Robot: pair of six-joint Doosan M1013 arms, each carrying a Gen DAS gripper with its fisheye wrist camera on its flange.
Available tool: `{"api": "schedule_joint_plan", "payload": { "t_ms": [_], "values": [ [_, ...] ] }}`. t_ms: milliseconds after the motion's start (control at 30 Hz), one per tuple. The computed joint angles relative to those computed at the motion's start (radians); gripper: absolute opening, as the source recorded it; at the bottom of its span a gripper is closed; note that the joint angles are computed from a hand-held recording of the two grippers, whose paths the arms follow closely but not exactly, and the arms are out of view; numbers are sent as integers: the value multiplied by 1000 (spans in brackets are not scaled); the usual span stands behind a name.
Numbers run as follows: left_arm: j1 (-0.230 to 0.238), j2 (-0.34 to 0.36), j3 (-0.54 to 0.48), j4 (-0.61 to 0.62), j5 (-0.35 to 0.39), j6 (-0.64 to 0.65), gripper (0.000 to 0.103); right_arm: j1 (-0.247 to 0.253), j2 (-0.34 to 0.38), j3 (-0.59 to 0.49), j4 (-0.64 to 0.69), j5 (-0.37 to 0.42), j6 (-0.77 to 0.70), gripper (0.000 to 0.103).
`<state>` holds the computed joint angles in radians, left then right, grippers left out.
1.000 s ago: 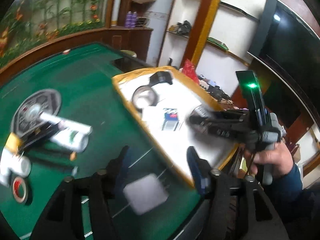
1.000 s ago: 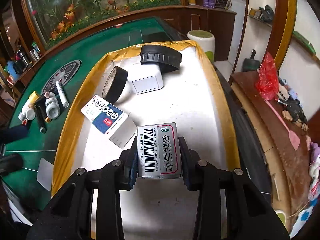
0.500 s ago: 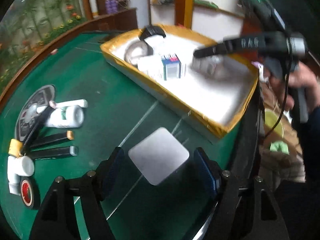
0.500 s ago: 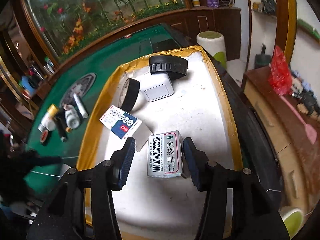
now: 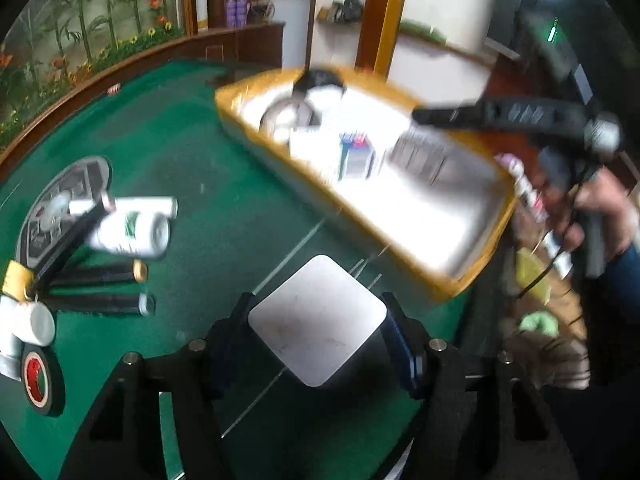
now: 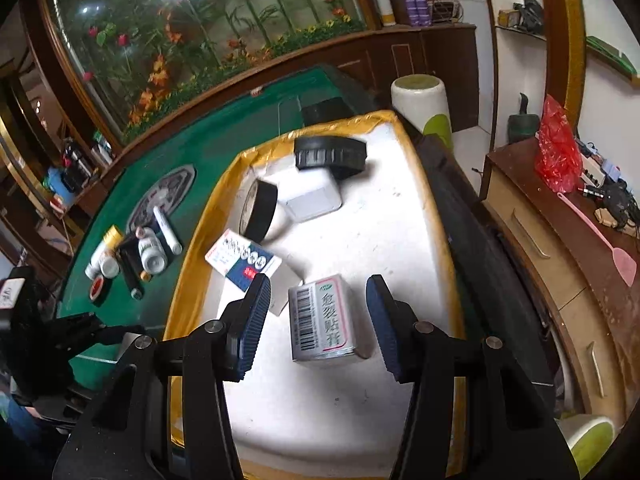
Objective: Organize rigid objects
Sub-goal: 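Lower the medicine box into the yellow-edged box with the right tool while the left drops the block, then move both open tools back over the items on the table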
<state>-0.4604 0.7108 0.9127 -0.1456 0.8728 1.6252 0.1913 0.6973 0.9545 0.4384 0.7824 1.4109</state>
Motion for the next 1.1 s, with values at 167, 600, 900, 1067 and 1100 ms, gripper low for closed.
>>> {"api": "schedule_joint_plan", "payload": {
  "t_ms": [167,600,900,1067,1100],
  "values": [
    [-8,13,-73,-127,-25,99,62,-7,-16,25,25,-55,23,50],
    [-54,195,-355,-17,170,8,63,-10,-41,64,9,-115,58,50],
    [-35,115,-228,-110,40,24,72,8,-73,105,85,-213,-56,50],
    [-17,-9,-24,-63,-145,-17,72,40,-129,176,121,-388,-202,50],
    [-11,-32,14,-47,-179,-46,72,47,-139,197,183,-435,-284,50]
  ]
}}
